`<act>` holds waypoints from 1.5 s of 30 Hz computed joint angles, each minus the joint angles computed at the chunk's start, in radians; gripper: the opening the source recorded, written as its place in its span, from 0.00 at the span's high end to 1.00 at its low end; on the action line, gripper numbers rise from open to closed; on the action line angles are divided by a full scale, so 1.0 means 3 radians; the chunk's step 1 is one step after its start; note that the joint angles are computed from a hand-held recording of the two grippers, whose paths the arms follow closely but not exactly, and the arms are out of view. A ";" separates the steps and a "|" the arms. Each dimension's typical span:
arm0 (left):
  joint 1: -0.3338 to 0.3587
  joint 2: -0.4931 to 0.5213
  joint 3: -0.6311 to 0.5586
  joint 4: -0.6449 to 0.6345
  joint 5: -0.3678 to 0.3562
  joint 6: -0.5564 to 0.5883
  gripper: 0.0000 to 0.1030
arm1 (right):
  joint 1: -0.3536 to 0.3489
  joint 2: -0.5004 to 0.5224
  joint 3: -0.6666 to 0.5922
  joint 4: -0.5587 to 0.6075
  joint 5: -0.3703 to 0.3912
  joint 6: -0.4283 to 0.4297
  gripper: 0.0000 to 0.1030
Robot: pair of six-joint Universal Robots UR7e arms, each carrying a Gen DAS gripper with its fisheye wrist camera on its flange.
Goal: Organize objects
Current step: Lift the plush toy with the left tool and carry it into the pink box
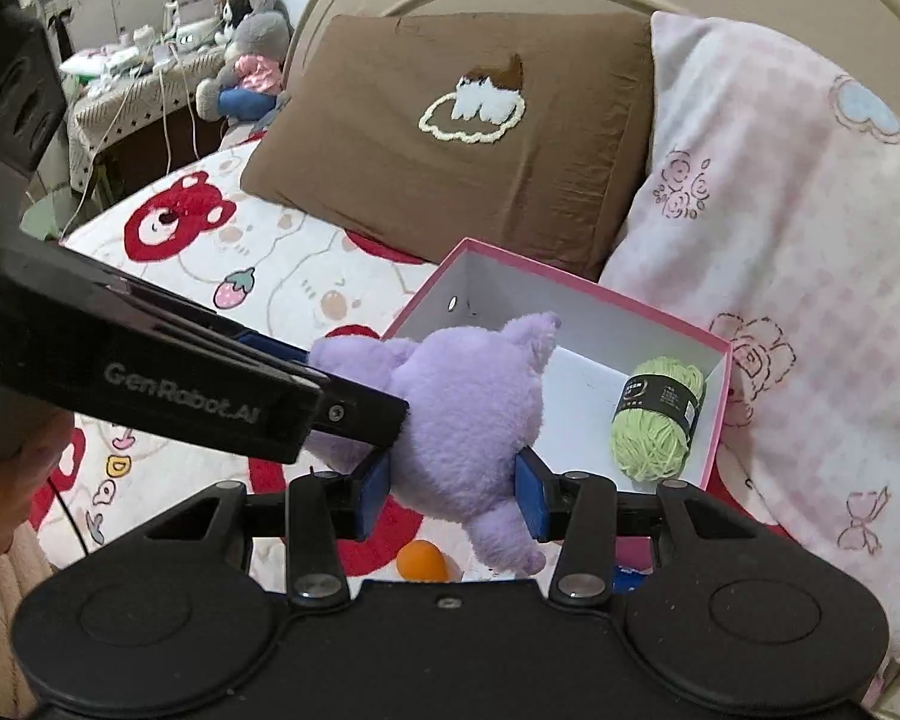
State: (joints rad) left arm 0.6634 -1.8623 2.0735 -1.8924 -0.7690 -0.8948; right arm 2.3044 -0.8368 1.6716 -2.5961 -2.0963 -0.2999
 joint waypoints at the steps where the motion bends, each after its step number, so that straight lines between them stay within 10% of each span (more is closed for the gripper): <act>1: 0.0049 0.0055 -0.0038 -0.0013 -0.0010 0.0051 0.61 | -0.0011 0.0037 -0.0053 0.0065 0.0001 0.0032 0.53; 23: 0.1240 0.1232 -0.0441 -0.1616 -0.0246 0.1551 0.61 | -0.0695 0.0667 -0.0400 -0.0792 0.0354 -0.0363 0.59; 45: 0.1788 0.1930 -0.1001 -0.1582 -0.0517 0.1275 0.62 | -0.0975 0.1229 -0.1216 -0.0148 0.0123 0.0276 0.60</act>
